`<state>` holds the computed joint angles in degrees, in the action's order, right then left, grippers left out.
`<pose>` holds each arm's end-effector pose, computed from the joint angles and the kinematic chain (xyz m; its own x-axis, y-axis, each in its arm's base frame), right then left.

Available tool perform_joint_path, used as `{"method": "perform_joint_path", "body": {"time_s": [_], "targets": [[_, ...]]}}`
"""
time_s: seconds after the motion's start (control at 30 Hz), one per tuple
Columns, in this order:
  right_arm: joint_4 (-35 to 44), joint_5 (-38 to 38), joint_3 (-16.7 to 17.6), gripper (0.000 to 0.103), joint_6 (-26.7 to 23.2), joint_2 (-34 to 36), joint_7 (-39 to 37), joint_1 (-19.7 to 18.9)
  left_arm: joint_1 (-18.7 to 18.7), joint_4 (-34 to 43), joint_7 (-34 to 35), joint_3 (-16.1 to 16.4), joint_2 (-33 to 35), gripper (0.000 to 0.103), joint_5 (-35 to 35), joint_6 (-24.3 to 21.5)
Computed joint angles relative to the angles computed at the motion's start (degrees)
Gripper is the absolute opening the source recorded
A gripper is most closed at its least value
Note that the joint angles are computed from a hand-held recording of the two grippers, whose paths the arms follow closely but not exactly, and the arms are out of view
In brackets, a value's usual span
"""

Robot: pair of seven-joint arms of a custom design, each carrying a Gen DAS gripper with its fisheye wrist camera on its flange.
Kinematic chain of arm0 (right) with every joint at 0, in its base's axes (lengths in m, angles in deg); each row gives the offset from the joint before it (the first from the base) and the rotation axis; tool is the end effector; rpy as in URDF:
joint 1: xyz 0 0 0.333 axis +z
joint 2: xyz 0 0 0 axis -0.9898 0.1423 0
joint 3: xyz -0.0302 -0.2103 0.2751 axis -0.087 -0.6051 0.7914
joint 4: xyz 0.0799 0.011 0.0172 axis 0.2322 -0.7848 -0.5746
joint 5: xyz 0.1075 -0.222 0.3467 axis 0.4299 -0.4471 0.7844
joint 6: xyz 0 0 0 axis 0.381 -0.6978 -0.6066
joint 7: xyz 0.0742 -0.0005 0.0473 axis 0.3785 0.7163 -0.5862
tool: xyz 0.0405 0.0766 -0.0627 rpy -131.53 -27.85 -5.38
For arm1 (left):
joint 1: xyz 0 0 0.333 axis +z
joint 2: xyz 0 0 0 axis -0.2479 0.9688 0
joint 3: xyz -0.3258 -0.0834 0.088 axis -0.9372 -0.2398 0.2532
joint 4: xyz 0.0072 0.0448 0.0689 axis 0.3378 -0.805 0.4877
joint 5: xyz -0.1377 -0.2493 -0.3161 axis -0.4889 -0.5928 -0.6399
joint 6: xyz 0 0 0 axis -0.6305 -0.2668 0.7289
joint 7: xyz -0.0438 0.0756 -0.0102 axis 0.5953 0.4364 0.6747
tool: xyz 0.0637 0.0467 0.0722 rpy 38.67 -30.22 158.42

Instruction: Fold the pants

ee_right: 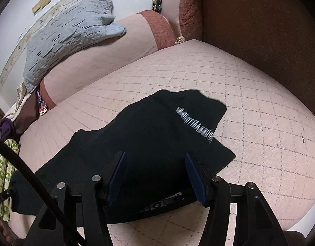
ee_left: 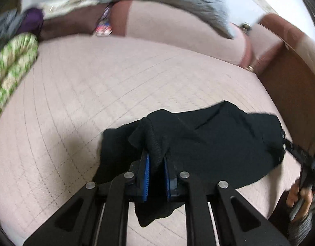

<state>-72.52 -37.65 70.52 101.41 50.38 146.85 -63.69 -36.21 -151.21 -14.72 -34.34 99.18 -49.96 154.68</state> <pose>0.6590 0.2364 0.5047 -0.3055 -0.9141 -0.2667 -0.6919 0.4055 -0.5973 0.6925 -0.3288 0.5021 0.1930 -0.9532 0.2329 -0.7980 -0.2906 -0.5279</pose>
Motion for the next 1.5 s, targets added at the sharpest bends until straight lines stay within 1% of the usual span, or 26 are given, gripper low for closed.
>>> {"method": "perform_joint_path", "body": {"time_s": [0.1, 0.2, 0.33, 0.4, 0.5, 0.57, 0.6, 0.67, 0.7, 0.73, 0.8, 0.83, 0.87, 0.93, 0.97, 1.03, 1.13, 1.17, 1.2, 1.23, 1.27, 1.33, 1.4, 1.43, 1.47, 1.5], "targets": [[-0.4, -0.3, -0.3, 0.066, -0.2, -0.2, 1.1, 0.0, -0.3, -2.8, -3.4, 1.5, -0.8, 0.012, 1.7, -0.9], [0.1, 0.7, 0.1, 0.067, -0.5, 0.3, 0.4, -0.4, 2.1, -6.3, -2.0, -0.3, -1.2, 0.013, -1.8, 0.6], [3.7, 4.1, 1.7, 0.067, -1.5, 2.3, -6.7, -0.7, 1.5, -6.6, -2.5, 0.4, -1.3, 0.019, -0.3, 2.1], [6.7, 6.5, 2.7, 0.069, -3.2, 3.9, -11.3, -0.8, 1.4, -7.5, -2.9, 0.7, -1.7, 0.034, 0.4, 3.5], [11.2, 9.8, 3.3, 0.072, -6.1, 6.3, -16.5, -0.4, 3.3, -13.1, -2.3, 0.0, -4.4, 0.039, -2.1, 12.2], [13.5, 11.0, 3.2, 0.073, -7.5, 7.7, -18.3, 0.2, 3.3, -17.8, -4.8, 1.5, -7.4, 0.044, -1.9, 18.3], [14.3, 11.7, 3.4, 0.073, -8.0, 8.2, -19.2, 0.4, 2.5, -19.3, -7.5, 3.1, -8.6, 0.047, -0.2, 19.9], [15.8, 14.5, 4.4, 0.073, -8.8, 9.5, -21.8, 0.4, 0.7, -21.7, -14.1, 6.2, -10.7, 0.048, 5.4, 22.6], [16.4, 16.9, 5.6, 0.073, -8.8, 10.1, -24.1, 0.0, 0.6, -22.3, -15.8, 6.6, -11.1, 0.048, 7.3, 24.2], [16.7, 18.6, 6.2, 0.073, -8.9, 10.5, -25.8, 0.0, 1.1, -22.8, -16.1, 6.1, -11.2, 0.048, 7.9, 26.5], [17.5, 23.2, 8.3, 0.072, -8.2, 11.6, -30.4, -0.5, 4.0, -22.1, -9.7, 1.8, -9.9, 0.05, 2.9, 30.2], [18.3, 25.4, 9.2, 0.072, -8.1, 12.4, -32.5, -0.6, 5.1, -20.9, -5.6, 0.0, -8.9, 0.051, 0.3, 29.7], [19.4, 27.5, 10.0, 0.072, -8.4, 13.4, -34.4, -0.6, 5.5, -18.7, -2.0, -1.3, -7.4, 0.052, -1.5, 27.3], [21.6, 30.6, 10.9, 0.072, -9.4, 15.3, -37.4, -0.4, 5.2, -12.5, 3.9, -3.0, -3.5, 0.053, -4.6, 20.1], [23.1, 31.5, 11.1, 0.072, -10.6, 16.5, -38.5, -0.1, 4.0, -10.2, 4.8, -2.2, -2.1, 0.053, -4.7, 16.9], [25.5, 32.9, 10.9, 0.072, -13.4, 18.3, -40.4, 0.3, 0.4, -5.9, 3.5, 1.2, 0.3, 0.053, -1.8, 9.7], [22.9, 31.4, 7.3, 0.071, -13.9, 16.7, -37.7, 1.1, -1.1, -5.6, 1.5, 2.8, 0.2, 0.055, 0.9, 6.2], [21.0, 30.5, 6.0, 0.069, -13.6, 15.3, -36.0, 1.0, -0.8, -6.3, 0.9, 2.6, -0.1, 0.056, 0.7, 6.0], [18.2, 31.6, 6.0, 0.057, -11.7, 13.5, -35.7, -0.2, -0.3, -6.9, 0.5, 2.3, -0.3, 0.056, 0.2, 6.4], [15.7, 31.1, 4.8, 0.058, -11.0, 11.6, -33.6, -0.6, 0.3, -8.2, 0.3, 2.0, -0.8, 0.056, -0.3, 7.8], [13.4, 26.6, 1.7, 0.058, -11.3, 9.6, -28.1, 0.7, 0.8, -8.6, 0.1, 1.7, -1.0, 0.056, -1.0, 8.6], [7.1, 24.4, -0.6, 0.055, -7.8, 5.1, -20.8, -0.6, 0.8, -8.6, -0.5, 1.8, -0.9, 0.057, -1.2, 8.9], [3.0, 24.3, -0.9, 0.053, -4.9, 2.2, -17.1, -2.2, 0.4, -8.6, -1.0, 2.1, -0.9, 0.057, -0.3, 8.8], [1.2, 26.6, 0.8, 0.054, -2.6, 1.1, -18.1, -4.2, 0.3, -9.0, -1.3, 2.2, -1.2, 0.057, 0.1, 9.1], [0.6, 24.9, 0.9, 0.055, -2.3, 0.4, -16.5, -4.2, 0.1, -9.4, -2.1, 2.5, -1.6, 0.057, 0.5, 9.1], [1.2, 19.2, -0.7, 0.059, -4.0, 0.0, -13.0, -2.2, -0.7, -10.3, -4.8, 3.8, -2.4, 0.057, 2.2, 8.9]]}}
